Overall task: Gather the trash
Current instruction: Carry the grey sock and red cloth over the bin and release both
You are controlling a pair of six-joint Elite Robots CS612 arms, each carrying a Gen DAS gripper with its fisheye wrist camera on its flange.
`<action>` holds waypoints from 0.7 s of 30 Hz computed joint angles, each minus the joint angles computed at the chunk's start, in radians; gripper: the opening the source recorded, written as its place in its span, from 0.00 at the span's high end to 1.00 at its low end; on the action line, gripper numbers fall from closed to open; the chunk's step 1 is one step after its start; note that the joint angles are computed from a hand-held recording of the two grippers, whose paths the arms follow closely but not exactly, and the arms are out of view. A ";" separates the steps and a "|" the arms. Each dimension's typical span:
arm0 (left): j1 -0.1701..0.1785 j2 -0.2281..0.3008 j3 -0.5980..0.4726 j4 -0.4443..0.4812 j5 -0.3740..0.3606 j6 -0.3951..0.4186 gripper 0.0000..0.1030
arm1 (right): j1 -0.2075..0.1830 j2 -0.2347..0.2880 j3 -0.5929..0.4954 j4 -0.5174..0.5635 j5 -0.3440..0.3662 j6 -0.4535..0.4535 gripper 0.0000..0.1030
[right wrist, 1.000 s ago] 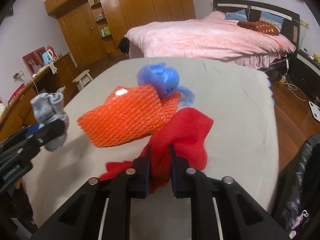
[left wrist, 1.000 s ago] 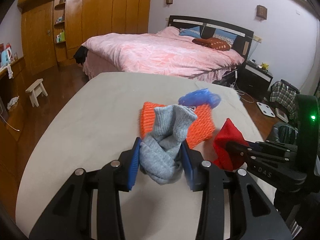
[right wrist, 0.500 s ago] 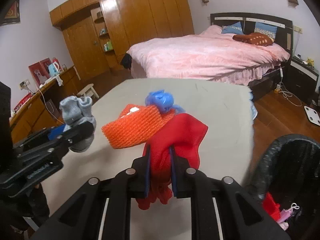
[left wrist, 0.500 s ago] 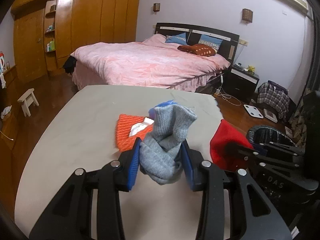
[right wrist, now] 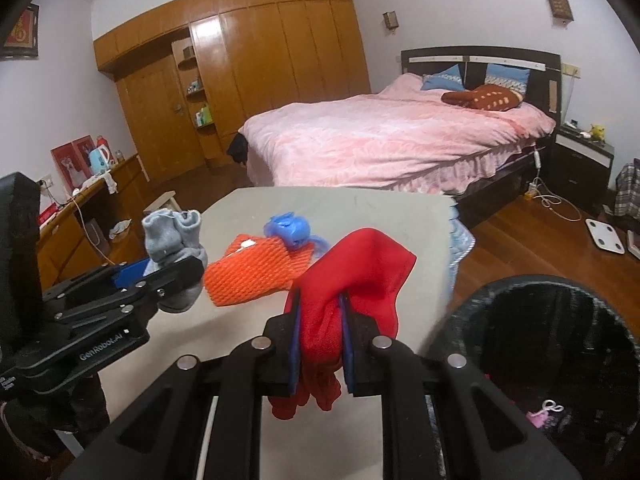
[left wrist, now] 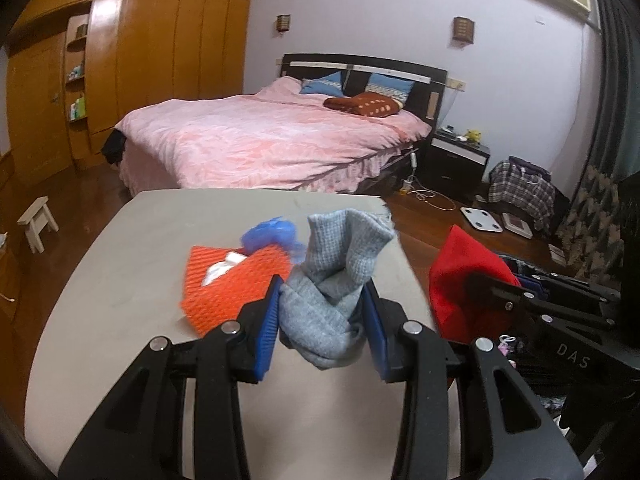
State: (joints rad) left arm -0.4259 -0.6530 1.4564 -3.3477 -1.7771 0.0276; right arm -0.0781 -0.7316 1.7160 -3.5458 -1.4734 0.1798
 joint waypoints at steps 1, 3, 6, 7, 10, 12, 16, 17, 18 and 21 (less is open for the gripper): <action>-0.004 -0.003 0.004 -0.003 -0.004 0.005 0.64 | -0.002 -0.005 0.009 -0.008 -0.006 0.000 0.84; -0.011 -0.004 0.006 -0.007 -0.014 0.015 0.64 | -0.008 -0.014 0.028 -0.023 -0.018 0.002 0.84; -0.023 -0.008 0.011 -0.012 -0.032 0.030 0.64 | -0.018 -0.026 0.055 -0.044 -0.039 0.010 0.84; -0.026 -0.009 0.012 -0.013 -0.036 0.033 0.64 | -0.020 -0.029 0.062 -0.051 -0.044 0.012 0.84; -0.038 -0.011 0.016 -0.017 -0.051 0.045 0.64 | -0.031 -0.040 0.085 -0.067 -0.065 0.018 0.84; -0.046 -0.012 0.017 -0.021 -0.060 0.054 0.64 | -0.038 -0.048 0.103 -0.080 -0.078 0.022 0.84; -0.063 -0.014 0.021 -0.027 -0.083 0.069 0.64 | -0.052 -0.064 0.137 -0.099 -0.107 0.029 0.84; -0.065 -0.014 0.021 -0.028 -0.086 0.072 0.64 | -0.055 -0.066 0.143 -0.101 -0.114 0.030 0.84; -0.069 -0.014 0.022 -0.028 -0.091 0.076 0.64 | -0.059 -0.070 0.151 -0.105 -0.121 0.031 0.84; -0.080 -0.013 0.022 -0.025 -0.104 0.090 0.64 | -0.068 -0.077 0.170 -0.114 -0.139 0.036 0.84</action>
